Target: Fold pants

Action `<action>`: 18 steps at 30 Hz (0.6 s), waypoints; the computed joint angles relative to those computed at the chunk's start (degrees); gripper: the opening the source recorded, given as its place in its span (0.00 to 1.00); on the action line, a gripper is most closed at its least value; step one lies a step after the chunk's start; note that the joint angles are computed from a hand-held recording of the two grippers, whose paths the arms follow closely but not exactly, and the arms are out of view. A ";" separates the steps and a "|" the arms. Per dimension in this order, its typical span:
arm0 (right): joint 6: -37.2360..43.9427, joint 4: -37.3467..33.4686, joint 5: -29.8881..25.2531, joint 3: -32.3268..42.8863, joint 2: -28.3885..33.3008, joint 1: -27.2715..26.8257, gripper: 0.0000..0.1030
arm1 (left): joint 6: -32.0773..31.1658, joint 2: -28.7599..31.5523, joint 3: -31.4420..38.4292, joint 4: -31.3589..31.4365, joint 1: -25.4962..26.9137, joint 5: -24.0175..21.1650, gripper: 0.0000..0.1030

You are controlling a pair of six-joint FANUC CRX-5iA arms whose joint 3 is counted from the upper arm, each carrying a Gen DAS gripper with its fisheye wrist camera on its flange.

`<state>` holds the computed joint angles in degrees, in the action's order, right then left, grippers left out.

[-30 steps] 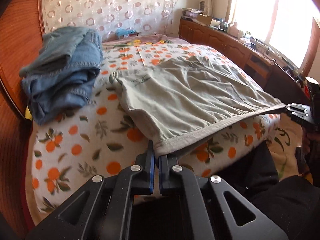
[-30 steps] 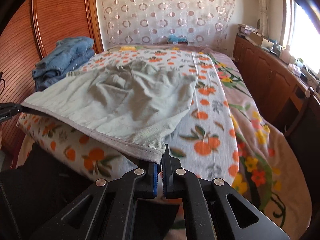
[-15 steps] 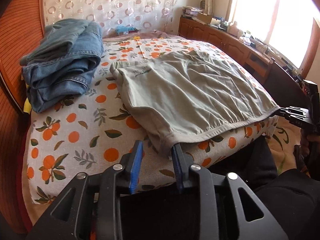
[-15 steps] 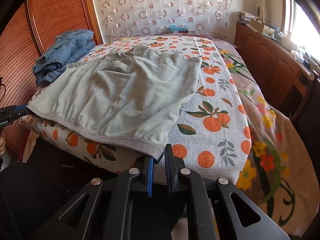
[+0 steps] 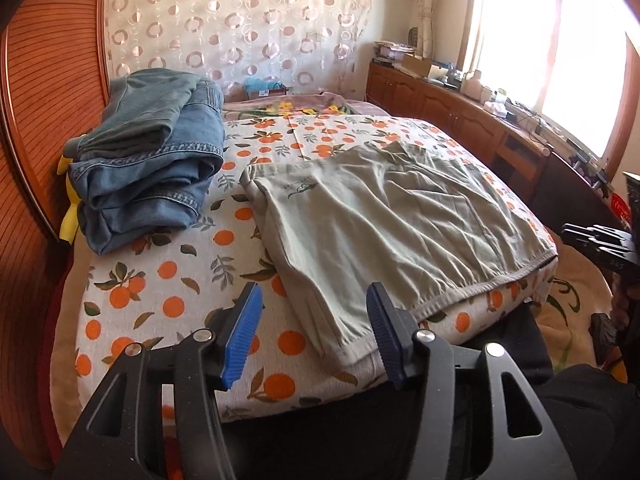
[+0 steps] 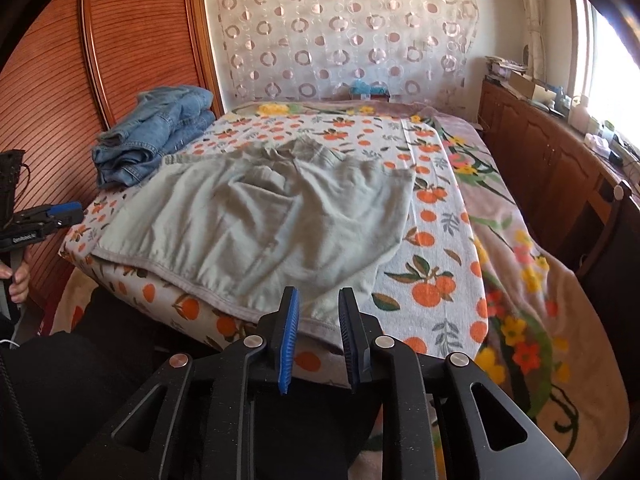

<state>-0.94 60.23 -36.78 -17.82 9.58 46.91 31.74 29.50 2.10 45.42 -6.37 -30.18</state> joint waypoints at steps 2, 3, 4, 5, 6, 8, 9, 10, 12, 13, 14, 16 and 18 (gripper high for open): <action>-0.82 0.17 0.19 0.01 0.40 -0.16 0.26 | 1.19 0.85 0.77 -1.13 -0.31 0.63 0.54; -1.22 0.03 0.21 0.20 0.80 -0.30 0.26 | 1.50 1.39 1.27 -1.37 -0.38 0.53 0.54; -1.71 0.08 0.22 0.47 1.21 -0.44 0.27 | 1.60 2.14 1.87 -1.29 -0.52 0.33 0.54; -2.18 0.20 0.40 0.66 1.60 -0.65 0.27 | 2.54 2.63 2.50 -2.14 -0.60 0.29 0.54; -2.38 -0.13 0.35 1.13 2.19 -0.80 0.27 | 3.72 3.06 3.00 -3.16 -0.78 0.84 0.54; -2.31 -1.27 -0.10 2.21 3.43 -1.11 0.27 | 5.14 3.54 3.39 -4.17 -0.98 1.54 0.54; -2.14 -1.80 -0.43 2.84 4.01 -1.19 0.27 | 5.48 3.93 3.73 -4.46 -0.99 1.38 0.54; -1.85 -2.30 -0.79 3.36 4.60 -1.33 0.27 | 5.83 4.10 3.87 -4.79 -1.00 1.24 0.54; -1.47 -3.14 -1.47 4.11 5.48 -1.48 0.27 | 7.59 4.60 4.55 -6.53 -0.92 0.75 0.54; -0.95 -3.93 -1.69 4.65 5.88 -1.54 0.27 | 8.58 4.84 4.78 -7.52 -0.84 0.63 0.54; -0.75 -4.51 -1.84 4.85 6.12 -1.61 0.27 | 9.82 5.03 5.15 -8.82 -0.79 0.41 0.54; 0.14 -5.84 -2.32 5.42 6.46 -1.56 0.27 | 11.80 5.42 5.79 -11.01 -0.64 -0.11 0.54; 0.77 -6.76 -2.89 5.73 6.68 -1.36 0.27 | 13.41 5.63 6.14 -12.69 -0.49 -0.28 0.54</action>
